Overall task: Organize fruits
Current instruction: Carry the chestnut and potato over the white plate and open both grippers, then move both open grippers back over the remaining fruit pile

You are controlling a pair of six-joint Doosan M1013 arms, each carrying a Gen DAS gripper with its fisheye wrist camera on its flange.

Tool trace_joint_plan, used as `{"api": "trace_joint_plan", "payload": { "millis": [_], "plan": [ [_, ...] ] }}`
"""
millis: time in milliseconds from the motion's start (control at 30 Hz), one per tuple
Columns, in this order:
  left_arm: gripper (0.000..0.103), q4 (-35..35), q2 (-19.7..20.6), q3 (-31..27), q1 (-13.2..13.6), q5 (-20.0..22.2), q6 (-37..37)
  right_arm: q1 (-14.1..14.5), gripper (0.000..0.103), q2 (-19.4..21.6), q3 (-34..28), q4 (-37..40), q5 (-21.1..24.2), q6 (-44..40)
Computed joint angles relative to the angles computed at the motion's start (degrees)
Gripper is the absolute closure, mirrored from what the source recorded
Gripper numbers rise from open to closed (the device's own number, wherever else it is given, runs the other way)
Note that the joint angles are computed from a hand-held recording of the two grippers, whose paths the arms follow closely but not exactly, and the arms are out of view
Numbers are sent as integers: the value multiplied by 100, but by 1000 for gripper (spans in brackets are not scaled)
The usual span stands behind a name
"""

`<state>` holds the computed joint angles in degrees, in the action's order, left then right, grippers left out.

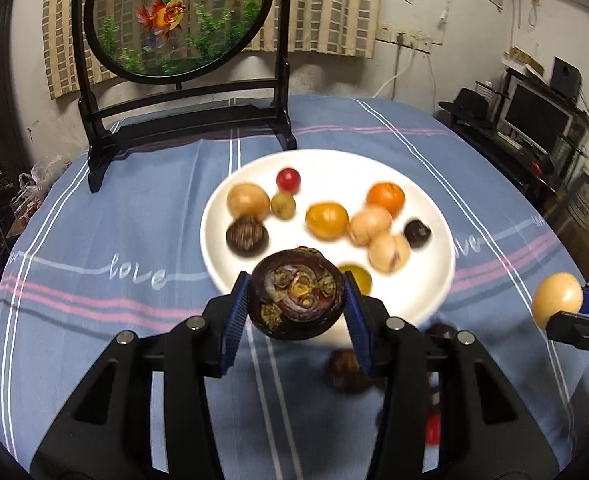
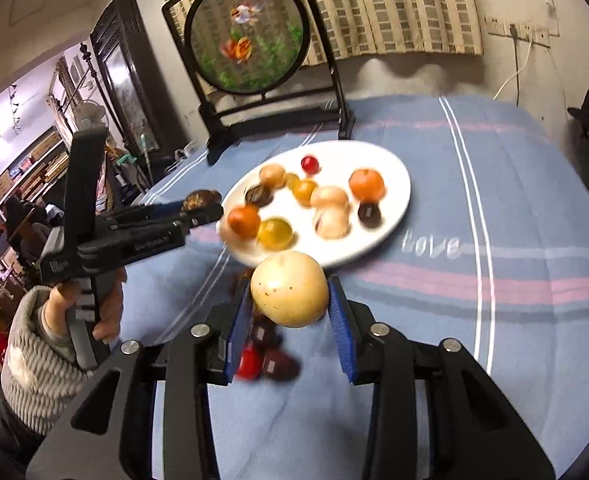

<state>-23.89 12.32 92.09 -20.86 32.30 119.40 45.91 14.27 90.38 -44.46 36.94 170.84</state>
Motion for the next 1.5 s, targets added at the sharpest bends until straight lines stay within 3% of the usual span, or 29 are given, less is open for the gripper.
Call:
{"api": "trace_joint_plan", "payload": {
  "millis": [400, 600, 667, 700, 733, 800, 1033, 1267, 1433, 1500],
  "plan": [
    [57, 917, 653, -596, -191, 44, -1041, -880, 65, 721, -942, 549, -63, -605],
    [56, 1007, 837, -755, -219, 125, -959, -1136, 64, 1267, -1542, 1182, 193, -1505],
    [54, 1145, 842, -742, -261, 54, -953, -1215, 64, 1379, -1650, 1534, 226, -1857],
    [46, 1091, 839, -730, -263, 27, -896, -1244, 63, 1415, -1666, 1641, 210, -1967],
    [33, 1035, 841, -723, -263, 18, -854, -1241, 49, 1406, -1630, 1457, 151, -1859],
    [28, 995, 844, -713, -264, 9, -836, -1230, 36, 1402, -1657, 1386, 318, -1799],
    [22, 848, 772, -688, -203, -22, -881, -1163, 36, 1181, -1438, 923, 32, -1274],
    [16, 440, 511, -449, -28, -126, -853, -996, 34, 788, -1076, 1134, -330, -917],
    [11, 397, 103, 118, 29, -289, -678, -614, 15, 440, -573, 319, 65, 153],
    [9, 448, -64, 368, 7, -476, -625, -497, 14, 289, -285, 110, 1, 592]
  ]
}}
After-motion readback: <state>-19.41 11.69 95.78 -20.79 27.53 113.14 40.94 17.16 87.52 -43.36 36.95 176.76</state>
